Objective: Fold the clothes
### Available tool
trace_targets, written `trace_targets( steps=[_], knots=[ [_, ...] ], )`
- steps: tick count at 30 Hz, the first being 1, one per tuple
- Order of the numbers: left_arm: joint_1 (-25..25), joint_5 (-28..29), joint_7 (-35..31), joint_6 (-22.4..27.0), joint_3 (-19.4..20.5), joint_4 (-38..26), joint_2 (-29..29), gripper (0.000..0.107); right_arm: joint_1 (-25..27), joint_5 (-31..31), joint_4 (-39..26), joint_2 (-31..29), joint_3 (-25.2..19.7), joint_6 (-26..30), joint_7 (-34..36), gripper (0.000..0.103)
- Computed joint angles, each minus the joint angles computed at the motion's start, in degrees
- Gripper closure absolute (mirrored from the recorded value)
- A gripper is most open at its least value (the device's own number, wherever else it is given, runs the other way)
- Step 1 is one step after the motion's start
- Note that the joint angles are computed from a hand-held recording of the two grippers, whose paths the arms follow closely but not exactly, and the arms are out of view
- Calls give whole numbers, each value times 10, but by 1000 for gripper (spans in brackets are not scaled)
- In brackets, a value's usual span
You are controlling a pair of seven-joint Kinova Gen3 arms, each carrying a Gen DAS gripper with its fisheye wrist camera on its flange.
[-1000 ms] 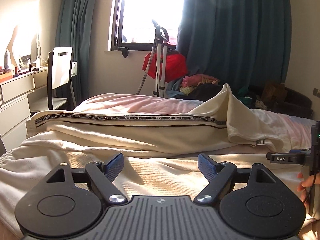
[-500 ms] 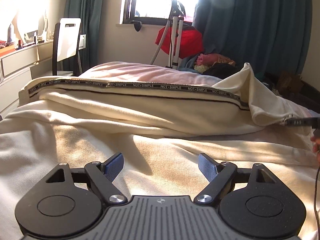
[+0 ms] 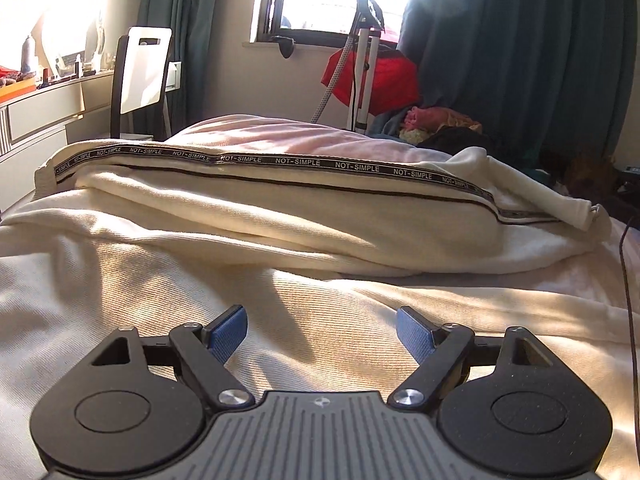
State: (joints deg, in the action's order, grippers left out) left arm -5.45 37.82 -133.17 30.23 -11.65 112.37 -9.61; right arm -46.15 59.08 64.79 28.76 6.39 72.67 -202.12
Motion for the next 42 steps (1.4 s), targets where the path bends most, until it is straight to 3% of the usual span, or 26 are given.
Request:
trace_targets(
  steps=[2, 7, 10, 17, 22, 24, 26, 27, 31, 33, 36, 39, 42],
  knots=[
    [4, 3, -10, -2, -1, 4, -4, 24, 7, 0, 44, -24, -16, -8, -18, 16],
    [12, 11, -23, 0, -10, 10, -18, 24, 95, -3, 155, -84, -145, -119, -69, 17],
    [14, 8, -19, 5, -15, 12, -25, 24, 107, -11, 153, -66, -174, -138, -9, 31],
    [24, 11, -15, -13, -20, 18, -32, 24, 78, -25, 35, 14, -130, -103, 128, 32],
    [27, -5, -1, -37, -7, 20, -16, 24, 75, -51, -24, 53, -92, -121, 123, 33],
    [34, 1, -11, -39, -10, 18, -9, 24, 78, -59, -43, 61, -87, -125, 106, 43],
    [39, 18, -25, -34, -17, 14, -3, 24, 73, -75, -90, 74, -80, -94, 119, 74],
    [38, 24, -30, -34, -16, 14, -2, 24, 71, -83, -116, 79, -77, -75, 140, 94],
    [32, 49, -51, -21, -21, 12, -3, 24, 30, -76, -194, 84, -33, -3, 195, 97],
    [27, 65, -61, -11, -27, 12, -9, 24, -1, -68, -184, 64, 7, 8, 172, 97],
    [23, 88, -77, 2, -37, 13, -23, 24, -55, -38, -111, 18, 52, 24, 102, 97],
    [23, 99, -94, 10, -46, 16, -39, 24, -72, -21, -31, -32, 21, 67, 32, 97],
    [28, 97, -103, 20, -52, 19, -54, 24, -97, -63, 48, -67, 15, 88, -38, 97]
  ],
)
